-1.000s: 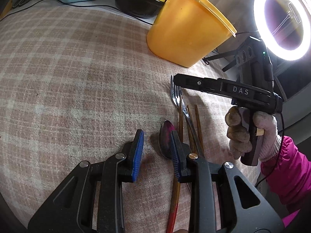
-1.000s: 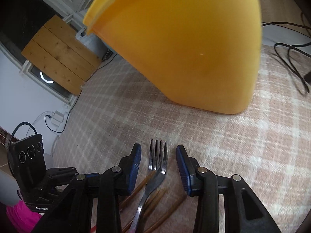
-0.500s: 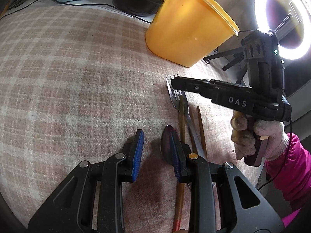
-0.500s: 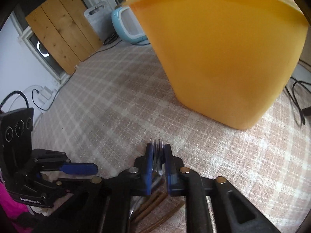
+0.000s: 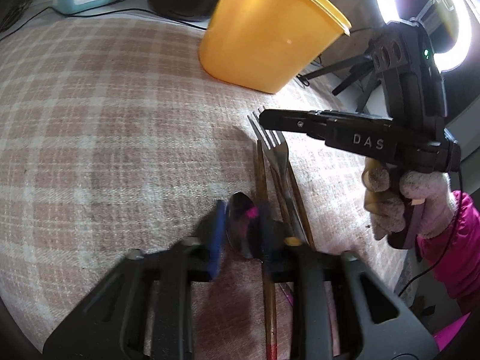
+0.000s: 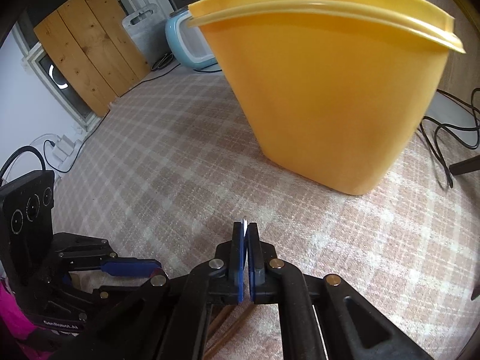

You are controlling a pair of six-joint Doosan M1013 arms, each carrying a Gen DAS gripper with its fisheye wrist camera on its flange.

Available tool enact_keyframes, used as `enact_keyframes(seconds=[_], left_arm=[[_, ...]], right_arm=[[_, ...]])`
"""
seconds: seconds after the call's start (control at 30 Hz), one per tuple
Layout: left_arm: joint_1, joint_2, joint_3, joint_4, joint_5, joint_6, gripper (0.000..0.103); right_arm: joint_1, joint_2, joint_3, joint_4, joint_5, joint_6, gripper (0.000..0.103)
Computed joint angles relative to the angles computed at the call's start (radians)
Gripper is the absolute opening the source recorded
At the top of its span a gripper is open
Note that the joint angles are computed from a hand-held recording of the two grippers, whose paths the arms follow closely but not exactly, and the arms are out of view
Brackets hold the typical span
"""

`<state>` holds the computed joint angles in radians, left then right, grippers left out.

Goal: Organize utensils
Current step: 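Close the right tool on the metal fork while the left tool closes on the metal spoon, then lift the fork with the right tool while the left tool carries the spoon over the bin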

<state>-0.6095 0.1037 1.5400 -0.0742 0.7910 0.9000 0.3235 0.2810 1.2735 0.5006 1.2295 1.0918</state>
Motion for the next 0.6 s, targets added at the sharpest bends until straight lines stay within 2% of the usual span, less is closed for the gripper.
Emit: enact_keyframes(seconds=[0.33, 0.43, 0.6], left_arm=[[-0.045, 0.035, -0.067, 0.126, 0.066, -0.018, 0.000], [-0.042, 0.020, -0.054, 0.140, 0.061, -0.019, 0.000], [-0.041, -0.011, -0.032, 0.201, 0.054, -0.090, 0.000]], right_arm=[[-0.020, -0.023, 0.012, 0.000, -0.013, 0.032, 0.000], [-0.029, -0.037, 0.020, 0.011, -0.026, 0.025, 0.000], [-0.037, -0.064, 0.032, 0.024, -0.050, 0.022, 0.000]])
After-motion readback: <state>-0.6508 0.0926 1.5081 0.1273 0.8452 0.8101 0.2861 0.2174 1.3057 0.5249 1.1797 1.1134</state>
